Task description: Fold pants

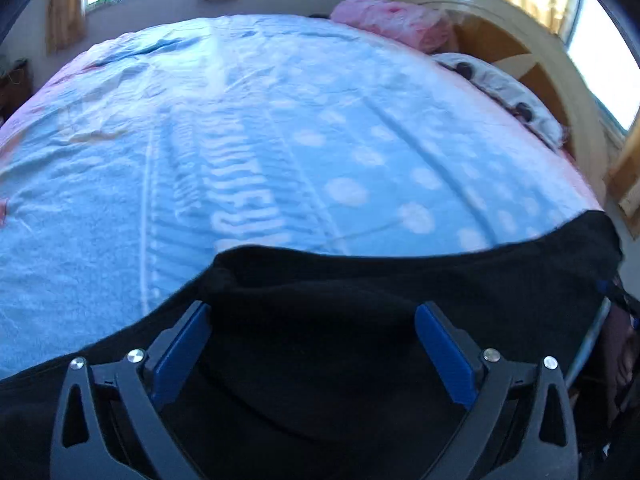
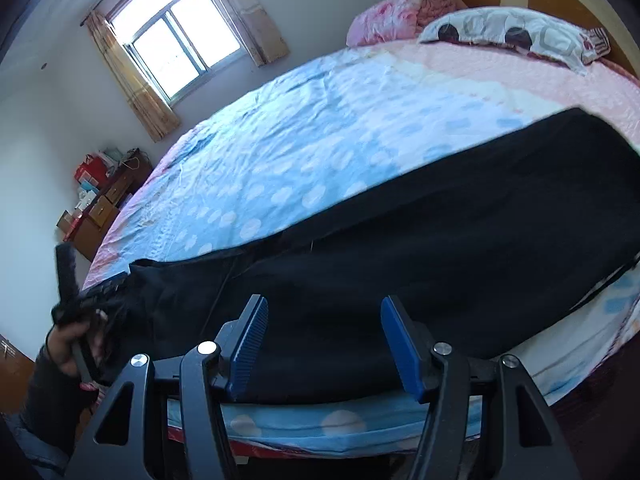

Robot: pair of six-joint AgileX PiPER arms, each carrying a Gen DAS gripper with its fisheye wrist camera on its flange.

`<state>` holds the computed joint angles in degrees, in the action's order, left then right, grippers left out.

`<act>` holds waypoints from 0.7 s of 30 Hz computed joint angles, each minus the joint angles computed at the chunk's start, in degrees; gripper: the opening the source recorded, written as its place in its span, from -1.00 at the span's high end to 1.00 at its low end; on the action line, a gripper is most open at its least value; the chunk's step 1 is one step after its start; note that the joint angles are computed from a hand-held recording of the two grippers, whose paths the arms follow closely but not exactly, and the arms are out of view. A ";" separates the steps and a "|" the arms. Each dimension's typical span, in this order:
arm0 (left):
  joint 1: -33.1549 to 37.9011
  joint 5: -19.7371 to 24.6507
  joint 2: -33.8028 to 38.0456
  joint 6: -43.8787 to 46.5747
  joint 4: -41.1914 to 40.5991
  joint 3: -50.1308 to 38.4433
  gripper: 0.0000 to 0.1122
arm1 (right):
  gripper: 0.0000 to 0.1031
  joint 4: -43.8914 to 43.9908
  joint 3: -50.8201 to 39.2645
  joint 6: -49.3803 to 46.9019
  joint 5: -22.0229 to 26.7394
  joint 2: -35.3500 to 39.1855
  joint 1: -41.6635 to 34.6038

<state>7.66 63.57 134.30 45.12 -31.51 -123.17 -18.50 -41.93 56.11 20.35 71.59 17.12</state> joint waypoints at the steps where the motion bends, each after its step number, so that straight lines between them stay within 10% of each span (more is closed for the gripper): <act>1: -1.15 -2.36 -0.18 -0.52 3.02 0.34 -0.84 | -0.18 -0.06 0.29 0.36 -0.25 0.14 0.12; 8: 0.02 -0.52 4.26 -3.81 2.08 -7.44 -0.84 | -0.18 -5.16 0.97 6.36 -0.27 -0.27 0.44; 21: 19.39 -23.89 -12.18 11.47 -0.75 23.45 -0.83 | -0.19 -2.45 -5.51 -3.08 -5.58 10.92 9.69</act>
